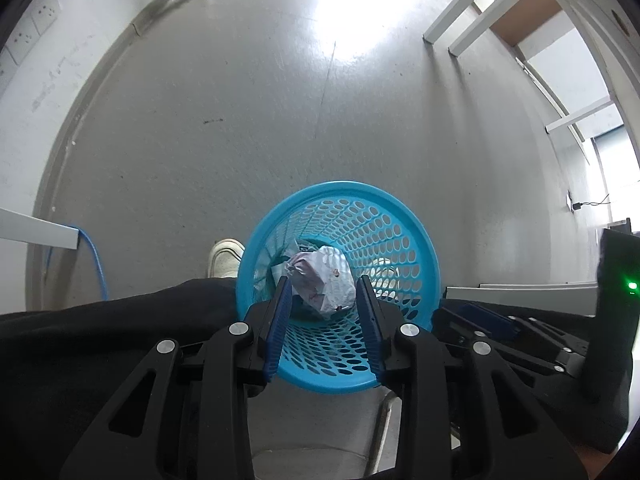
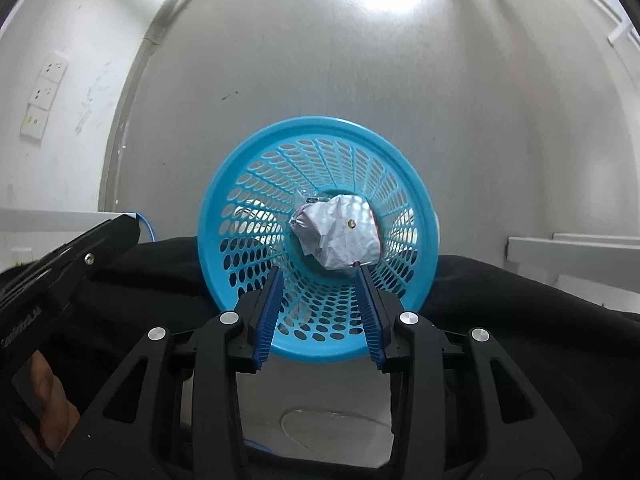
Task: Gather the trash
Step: 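Open both tools to drop the tissue and zip bag into the wastebasket, then raise both tools back toward the table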
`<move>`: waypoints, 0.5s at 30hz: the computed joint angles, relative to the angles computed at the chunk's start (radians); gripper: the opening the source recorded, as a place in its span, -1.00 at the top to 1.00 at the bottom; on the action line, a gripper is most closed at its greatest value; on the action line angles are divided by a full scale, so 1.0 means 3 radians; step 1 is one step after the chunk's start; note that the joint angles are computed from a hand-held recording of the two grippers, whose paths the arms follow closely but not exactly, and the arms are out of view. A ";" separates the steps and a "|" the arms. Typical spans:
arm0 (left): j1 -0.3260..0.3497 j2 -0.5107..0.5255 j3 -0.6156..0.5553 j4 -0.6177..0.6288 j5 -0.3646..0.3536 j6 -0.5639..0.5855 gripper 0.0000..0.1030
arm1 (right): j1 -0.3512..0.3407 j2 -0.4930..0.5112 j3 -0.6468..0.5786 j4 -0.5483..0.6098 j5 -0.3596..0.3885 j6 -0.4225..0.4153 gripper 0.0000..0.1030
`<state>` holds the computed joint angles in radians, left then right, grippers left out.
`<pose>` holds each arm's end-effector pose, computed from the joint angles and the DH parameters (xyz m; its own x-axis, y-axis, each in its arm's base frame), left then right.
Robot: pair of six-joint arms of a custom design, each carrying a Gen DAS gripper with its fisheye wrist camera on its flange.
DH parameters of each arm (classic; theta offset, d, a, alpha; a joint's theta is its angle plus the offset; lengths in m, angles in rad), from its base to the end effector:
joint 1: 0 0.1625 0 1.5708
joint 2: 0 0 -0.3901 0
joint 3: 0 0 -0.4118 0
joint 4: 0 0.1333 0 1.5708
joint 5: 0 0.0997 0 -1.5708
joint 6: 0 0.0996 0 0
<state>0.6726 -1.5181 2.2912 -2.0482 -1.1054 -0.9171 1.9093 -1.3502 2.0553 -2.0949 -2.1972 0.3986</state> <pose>-0.1900 -0.3789 0.1503 -0.8704 0.0015 -0.4924 0.0943 0.9820 -0.1636 0.2309 -0.4303 0.1789 -0.7987 0.0205 0.6013 -0.0180 0.9982 -0.0579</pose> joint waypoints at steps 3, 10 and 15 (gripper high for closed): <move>-0.0107 -0.0116 0.0046 0.0073 0.0054 -0.0060 0.30 | 0.0108 -0.0092 0.0034 -0.0038 -0.0028 -0.0048 0.28; -0.0396 -0.0383 0.0144 0.0219 0.0207 -0.0156 0.19 | 0.0386 -0.0304 0.0100 -0.0083 -0.0082 -0.0148 0.10; -0.0556 -0.0550 0.0199 0.0325 0.0217 -0.0229 0.13 | 0.0575 -0.0418 0.0146 -0.0125 -0.0159 -0.0234 -0.04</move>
<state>0.5058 -1.6830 2.3509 -1.9506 -1.0402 -0.9857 2.0819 -1.4757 2.0989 -2.1324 -2.2450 0.3284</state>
